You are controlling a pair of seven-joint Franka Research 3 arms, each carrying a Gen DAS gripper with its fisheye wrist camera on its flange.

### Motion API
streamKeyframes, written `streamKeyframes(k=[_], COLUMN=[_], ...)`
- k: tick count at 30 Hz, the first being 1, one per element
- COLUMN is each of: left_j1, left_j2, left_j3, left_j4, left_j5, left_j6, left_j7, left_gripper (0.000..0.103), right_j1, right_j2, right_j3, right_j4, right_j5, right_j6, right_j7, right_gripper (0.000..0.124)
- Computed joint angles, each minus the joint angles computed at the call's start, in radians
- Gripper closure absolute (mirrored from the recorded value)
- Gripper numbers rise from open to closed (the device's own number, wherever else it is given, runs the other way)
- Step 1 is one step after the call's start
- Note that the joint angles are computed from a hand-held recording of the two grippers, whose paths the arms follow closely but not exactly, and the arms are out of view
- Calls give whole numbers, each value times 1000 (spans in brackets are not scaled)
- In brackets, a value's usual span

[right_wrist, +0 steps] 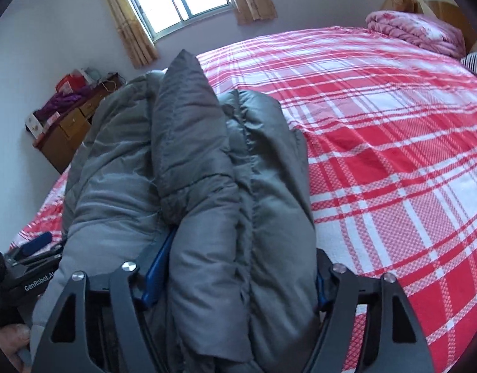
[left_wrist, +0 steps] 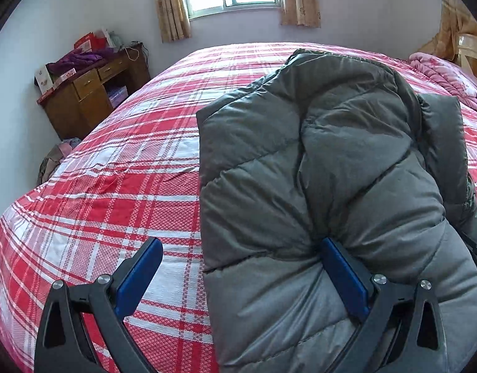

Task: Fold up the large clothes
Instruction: 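Grasp the folded grey jacket bundle with both grippers and lift it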

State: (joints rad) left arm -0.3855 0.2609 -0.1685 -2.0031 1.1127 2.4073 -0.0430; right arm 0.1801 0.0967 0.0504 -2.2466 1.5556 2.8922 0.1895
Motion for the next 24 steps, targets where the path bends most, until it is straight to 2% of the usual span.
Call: streamKeyframes(k=[2,3,4,5,8,12,14,15,18,19,20,22,24], left_j1=[8,14,21,28,45,39,40,40,25,17,7,-12,-22], left_j2=[0,-1,-4,-5,-3,7,7,10,18,18,16,2,-23], left_j3=[3,5,6,8,15,21,26,27,27,26,25,16,8], left_j4=[-6,-13,-20,-25,-35,-26,-28,-26,-10,-4,0,2,-8], left_j5=[2,-1,-7,-15,-26,-13,0,9,26,36,47,51,65], left_j6=[30,54,75,98,170,209,240,265,268,259,241,182,150], left_j7=[-4,-8,-8,-5,-14,-8,0,5,32,45,55,87,74], left_gripper=[2,2,2,2,2,5,14,24,41,51,56,79,84], right_j1=[5,4,10,11,-9,-30,-41,-47,-62,-62,-66,-74,-80], right_j2=[-8,-18,-18,-11,9,19,19,23,25,22,22,20,3], right_j3=[6,5,6,3,-10,-13,-13,-16,-18,-16,-18,-22,-26], right_j4=[-3,-11,-13,-9,8,20,21,25,28,22,22,19,5], right_j5=[51,73,73,28,-32,-79,-68,-68,-54,-43,-41,-28,3], right_j6=[9,-17,-14,-18,-88,-160,-185,-205,-242,-249,-266,-298,-321], right_j7=[-68,-107,-119,-71,29,67,49,45,29,20,19,6,-37], right_gripper=[69,70,70,67,57,54,60,61,72,76,80,88,94])
